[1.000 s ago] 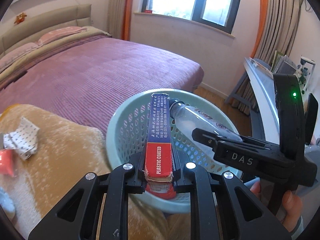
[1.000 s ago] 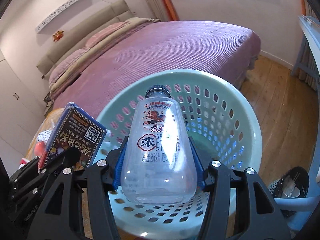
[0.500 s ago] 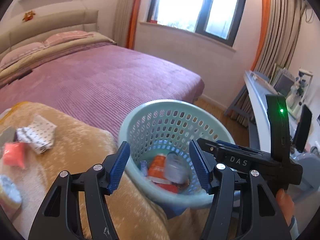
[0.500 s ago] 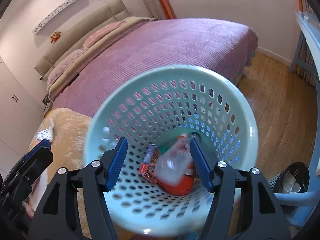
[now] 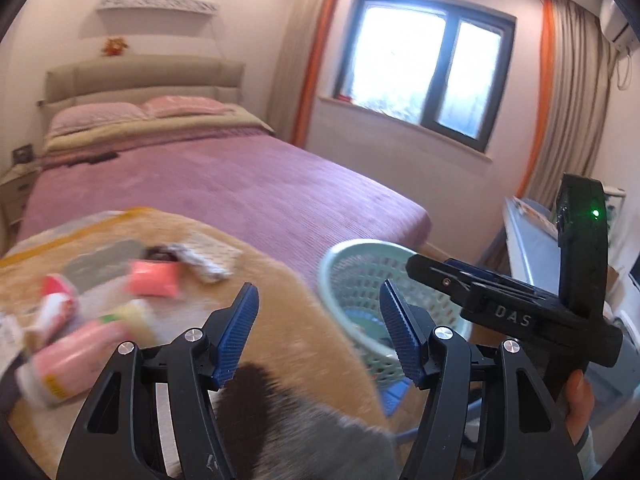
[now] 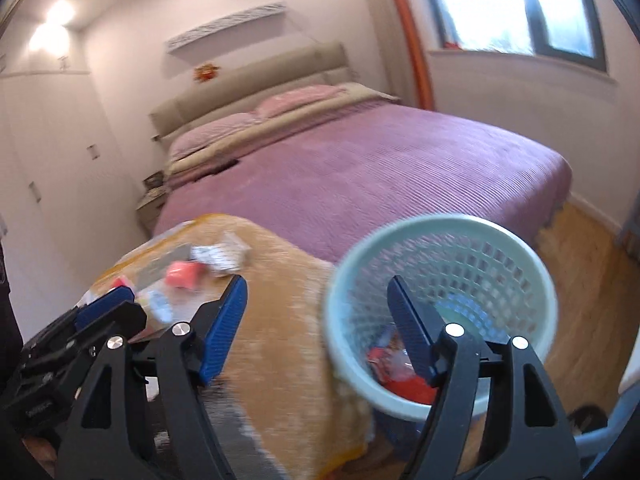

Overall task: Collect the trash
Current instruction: 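Move both open grippers back toward the remaining items on the table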

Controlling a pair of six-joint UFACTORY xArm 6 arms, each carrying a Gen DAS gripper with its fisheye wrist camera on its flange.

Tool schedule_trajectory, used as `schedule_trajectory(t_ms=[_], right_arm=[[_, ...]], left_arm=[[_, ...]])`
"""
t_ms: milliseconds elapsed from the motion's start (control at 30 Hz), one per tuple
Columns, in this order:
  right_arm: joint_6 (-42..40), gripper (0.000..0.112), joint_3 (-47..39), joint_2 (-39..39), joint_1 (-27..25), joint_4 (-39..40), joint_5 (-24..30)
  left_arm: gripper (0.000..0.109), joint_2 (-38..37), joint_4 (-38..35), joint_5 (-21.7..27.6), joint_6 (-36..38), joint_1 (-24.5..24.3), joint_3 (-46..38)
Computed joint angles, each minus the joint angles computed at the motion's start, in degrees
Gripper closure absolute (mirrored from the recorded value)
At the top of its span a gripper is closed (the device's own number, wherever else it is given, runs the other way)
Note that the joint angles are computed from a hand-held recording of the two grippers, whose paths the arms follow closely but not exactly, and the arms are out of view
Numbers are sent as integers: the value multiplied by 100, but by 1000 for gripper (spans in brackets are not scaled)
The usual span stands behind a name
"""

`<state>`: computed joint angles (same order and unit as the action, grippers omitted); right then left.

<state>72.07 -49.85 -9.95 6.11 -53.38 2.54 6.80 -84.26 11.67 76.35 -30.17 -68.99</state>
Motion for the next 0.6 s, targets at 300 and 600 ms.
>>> schedule_trajectory(t_ms=[300,600], right_arm=[[-306,43,-882,890,768,-37,142],[-3232,43,-2253,2362,1089,2919,586]], left_arm=[[44,-889,-849,-875,799,678,767],[43,-931,319,-1355,-721,1730,1306]])
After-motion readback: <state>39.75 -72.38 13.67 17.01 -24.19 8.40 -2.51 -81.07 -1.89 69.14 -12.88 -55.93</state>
